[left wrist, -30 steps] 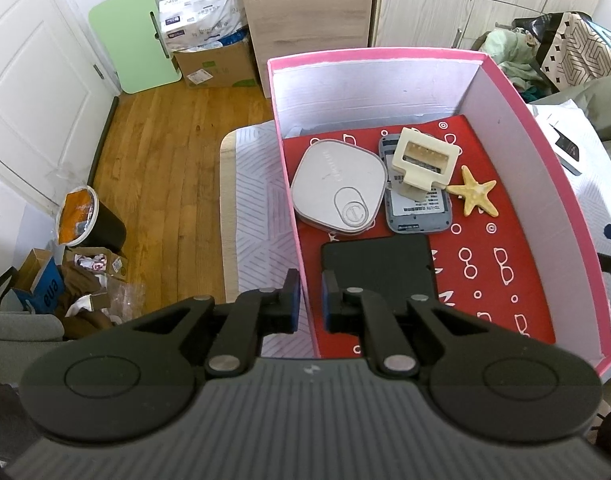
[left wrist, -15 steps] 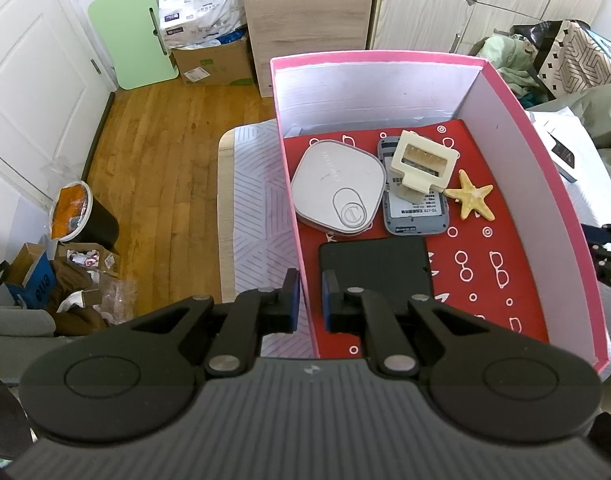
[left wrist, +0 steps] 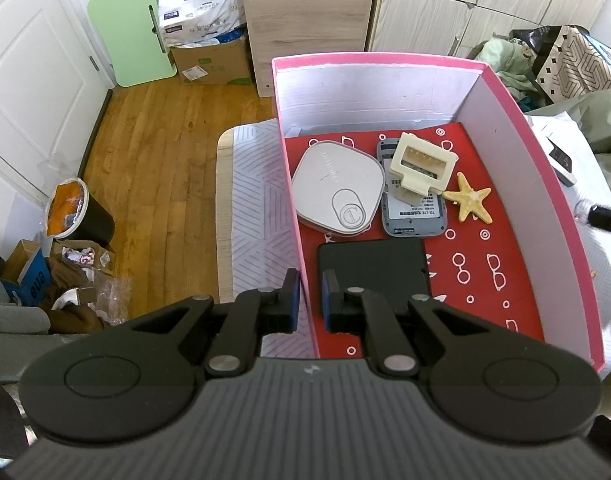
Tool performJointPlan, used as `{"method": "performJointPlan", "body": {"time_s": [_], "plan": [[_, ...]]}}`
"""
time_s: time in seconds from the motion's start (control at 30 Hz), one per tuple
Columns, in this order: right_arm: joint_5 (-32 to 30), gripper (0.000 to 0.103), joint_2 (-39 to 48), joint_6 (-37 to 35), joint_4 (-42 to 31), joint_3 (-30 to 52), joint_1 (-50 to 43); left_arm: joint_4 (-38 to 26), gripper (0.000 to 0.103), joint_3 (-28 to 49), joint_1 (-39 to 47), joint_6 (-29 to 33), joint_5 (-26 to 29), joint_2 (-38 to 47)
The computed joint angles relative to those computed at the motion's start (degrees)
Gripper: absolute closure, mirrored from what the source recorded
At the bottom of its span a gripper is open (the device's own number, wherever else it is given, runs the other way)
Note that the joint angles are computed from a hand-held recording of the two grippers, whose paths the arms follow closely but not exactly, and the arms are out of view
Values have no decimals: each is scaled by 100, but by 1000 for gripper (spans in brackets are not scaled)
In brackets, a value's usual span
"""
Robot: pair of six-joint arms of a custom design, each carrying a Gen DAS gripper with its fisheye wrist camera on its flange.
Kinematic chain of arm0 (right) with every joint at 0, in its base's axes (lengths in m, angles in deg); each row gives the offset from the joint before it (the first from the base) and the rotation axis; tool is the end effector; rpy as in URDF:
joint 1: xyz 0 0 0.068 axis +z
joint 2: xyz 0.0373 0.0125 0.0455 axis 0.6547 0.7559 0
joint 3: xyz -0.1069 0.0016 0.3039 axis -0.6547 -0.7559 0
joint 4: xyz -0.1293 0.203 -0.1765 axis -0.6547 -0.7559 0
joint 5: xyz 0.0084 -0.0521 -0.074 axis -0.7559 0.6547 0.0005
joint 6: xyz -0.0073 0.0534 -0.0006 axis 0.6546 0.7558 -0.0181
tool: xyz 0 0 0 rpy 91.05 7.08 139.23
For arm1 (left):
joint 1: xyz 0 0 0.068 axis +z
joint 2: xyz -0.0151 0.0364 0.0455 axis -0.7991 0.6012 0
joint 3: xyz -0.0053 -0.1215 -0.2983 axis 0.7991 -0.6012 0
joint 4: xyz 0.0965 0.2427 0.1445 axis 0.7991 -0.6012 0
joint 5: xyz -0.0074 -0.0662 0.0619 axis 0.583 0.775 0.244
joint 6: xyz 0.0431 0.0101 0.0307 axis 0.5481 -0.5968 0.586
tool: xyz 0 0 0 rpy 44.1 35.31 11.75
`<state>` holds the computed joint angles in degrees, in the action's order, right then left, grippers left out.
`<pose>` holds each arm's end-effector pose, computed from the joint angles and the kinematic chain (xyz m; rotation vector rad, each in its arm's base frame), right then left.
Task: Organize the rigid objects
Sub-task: 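Carry the silver keys into the pink box beside the black device, release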
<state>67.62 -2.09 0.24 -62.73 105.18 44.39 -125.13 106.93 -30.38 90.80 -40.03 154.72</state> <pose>0.2380 0.0275 0.1700 -0.3886 2.2999 0.4099 0.2789 0.1080 0.2352 0.1778 2.7078 -0.0588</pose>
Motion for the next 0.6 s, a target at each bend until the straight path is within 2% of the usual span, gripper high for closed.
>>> {"method": "performJointPlan", "body": {"time_s": [0.17,0.37,0.6], "plan": [[-139,99,-553,-14,-364,316,236,14,94,-6,12,2,14,2],[-675,99,-940,-79,-749,836,564,26,94,-33,30,-38,56,-11],[-1276,99,-222,-173,-1046,1283,1149,20,94,-31,43,-71,81,-5]]}}
